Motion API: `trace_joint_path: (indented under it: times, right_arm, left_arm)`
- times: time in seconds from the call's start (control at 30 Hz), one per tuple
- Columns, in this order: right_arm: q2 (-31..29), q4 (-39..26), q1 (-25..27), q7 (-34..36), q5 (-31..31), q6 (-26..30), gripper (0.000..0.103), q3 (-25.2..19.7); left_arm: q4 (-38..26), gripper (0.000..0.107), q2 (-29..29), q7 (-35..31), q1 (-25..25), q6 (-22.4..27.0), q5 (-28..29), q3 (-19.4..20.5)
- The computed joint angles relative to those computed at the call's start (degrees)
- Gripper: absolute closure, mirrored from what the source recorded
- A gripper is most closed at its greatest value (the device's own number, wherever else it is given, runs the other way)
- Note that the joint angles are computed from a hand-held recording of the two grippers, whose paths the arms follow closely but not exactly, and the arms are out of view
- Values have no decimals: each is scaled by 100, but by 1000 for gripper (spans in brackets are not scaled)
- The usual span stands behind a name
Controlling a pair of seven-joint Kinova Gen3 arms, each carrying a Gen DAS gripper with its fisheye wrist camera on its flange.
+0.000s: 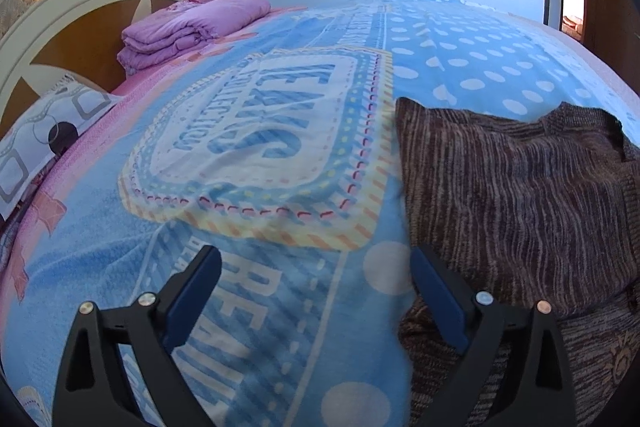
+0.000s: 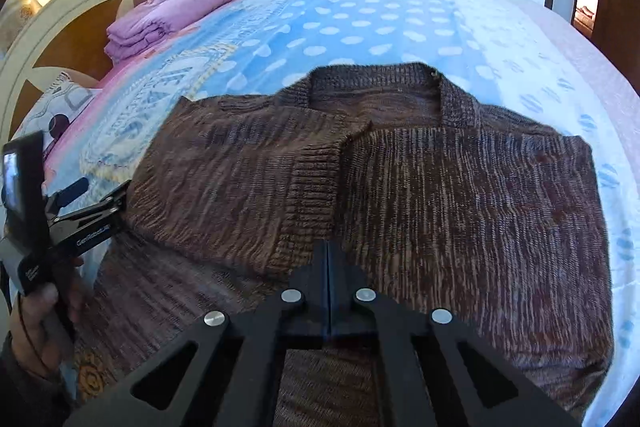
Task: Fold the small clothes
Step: 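Grasp the folded sweater edge near the collar with the right tool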
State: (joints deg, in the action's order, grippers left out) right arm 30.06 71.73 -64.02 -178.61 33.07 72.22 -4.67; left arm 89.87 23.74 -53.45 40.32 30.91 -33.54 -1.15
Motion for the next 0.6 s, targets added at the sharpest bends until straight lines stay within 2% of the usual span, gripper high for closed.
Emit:
trace_joint_path:
  times: [0.1,0.2,0.3,0.33,0.37,0.4,0.5,0.53,0.57,0.6]
  right_arm:
    - [-35,-128,-215,121,147,218,103,-35]
    - [8,-152,-139,304,3,221,103,-106]
    - [-103,122,-145,-7,55,55,99,-3]
    - [-180,276,-132,-215,105,-86,75,26]
    - [-247,402,-80,-337,122,-242,39,14]
    - [-291,492,-17,-464,170,-371,32,-34]
    - [-157,339,8,-318,230,-297,33,-59]
    - [-90,259,17,-257,216,-223,41,-56]
    - [-36,219,67,-191,165,-233,58,-61]
    - [4,206,114,-127,108,-275,66,-68]
  left_arm:
    - [24,9,-37,-273,-273,-85,331,201]
    - [41,9,-51,-386,-319,-142,484,209]
    - [62,7,-63,-410,-293,-182,523,158]
    - [59,7,-60,-408,-287,-182,537,143]
    - [53,7,-56,-427,-297,-184,564,149]
    - [62,7,-63,-453,-312,-194,586,153]
    - [62,7,-66,-465,-289,-198,600,124]
    - [63,7,-64,-475,-297,-206,613,126]
    - [60,7,-60,-483,-304,-211,630,129]
    - [65,7,-61,-500,-316,-220,651,137]
